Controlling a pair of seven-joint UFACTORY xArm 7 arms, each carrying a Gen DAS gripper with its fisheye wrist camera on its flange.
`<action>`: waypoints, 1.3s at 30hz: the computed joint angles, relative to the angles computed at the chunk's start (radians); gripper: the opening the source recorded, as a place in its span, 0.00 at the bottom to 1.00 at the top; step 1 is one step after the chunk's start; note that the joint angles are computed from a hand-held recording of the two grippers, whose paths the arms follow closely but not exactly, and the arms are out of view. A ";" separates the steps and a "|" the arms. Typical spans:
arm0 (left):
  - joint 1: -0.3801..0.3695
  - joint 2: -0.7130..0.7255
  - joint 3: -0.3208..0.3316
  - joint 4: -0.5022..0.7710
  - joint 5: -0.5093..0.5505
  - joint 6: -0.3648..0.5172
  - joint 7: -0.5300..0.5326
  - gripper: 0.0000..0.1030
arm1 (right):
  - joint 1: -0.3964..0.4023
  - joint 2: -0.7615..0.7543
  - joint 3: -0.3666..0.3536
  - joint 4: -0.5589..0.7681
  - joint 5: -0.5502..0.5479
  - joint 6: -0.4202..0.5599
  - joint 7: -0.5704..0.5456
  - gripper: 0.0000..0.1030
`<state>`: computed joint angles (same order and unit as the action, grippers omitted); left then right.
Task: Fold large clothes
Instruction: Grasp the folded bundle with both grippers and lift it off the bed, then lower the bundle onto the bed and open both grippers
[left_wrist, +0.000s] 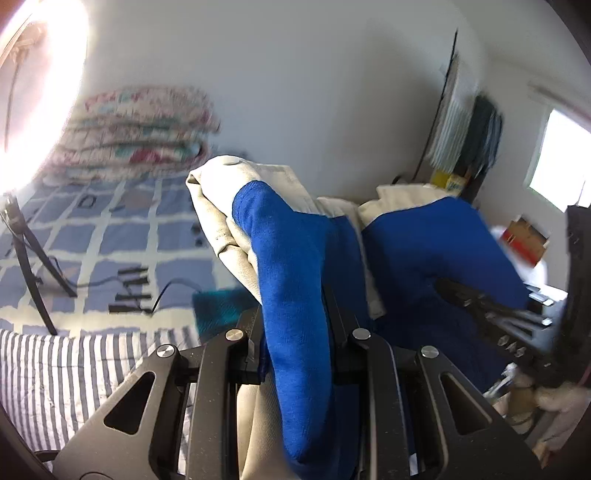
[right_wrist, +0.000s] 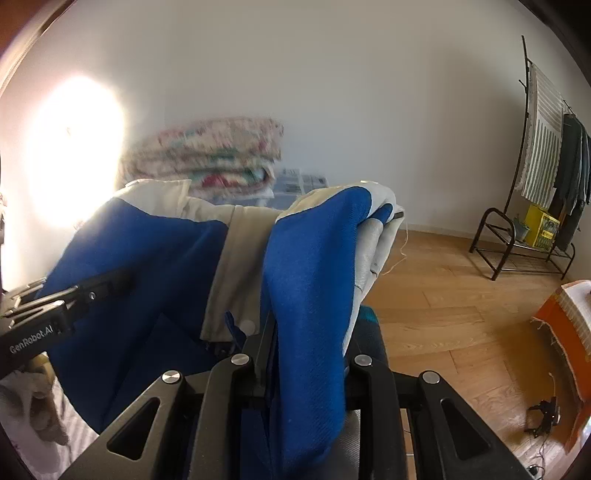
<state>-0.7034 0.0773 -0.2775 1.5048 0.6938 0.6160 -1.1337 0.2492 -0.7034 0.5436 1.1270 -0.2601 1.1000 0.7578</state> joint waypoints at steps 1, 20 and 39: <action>0.000 0.017 -0.001 0.005 -0.019 0.020 0.010 0.21 | 0.004 0.005 -0.012 -0.028 0.011 -0.015 0.004 0.20; 0.038 -0.009 0.051 -0.162 -0.120 0.018 -0.069 0.79 | 0.028 -0.144 -0.163 -0.331 0.096 -0.027 0.130 0.74; 0.130 -0.353 -0.159 -0.241 -0.182 0.234 0.001 0.77 | -0.049 -0.312 -0.128 -0.112 0.159 0.345 0.113 0.70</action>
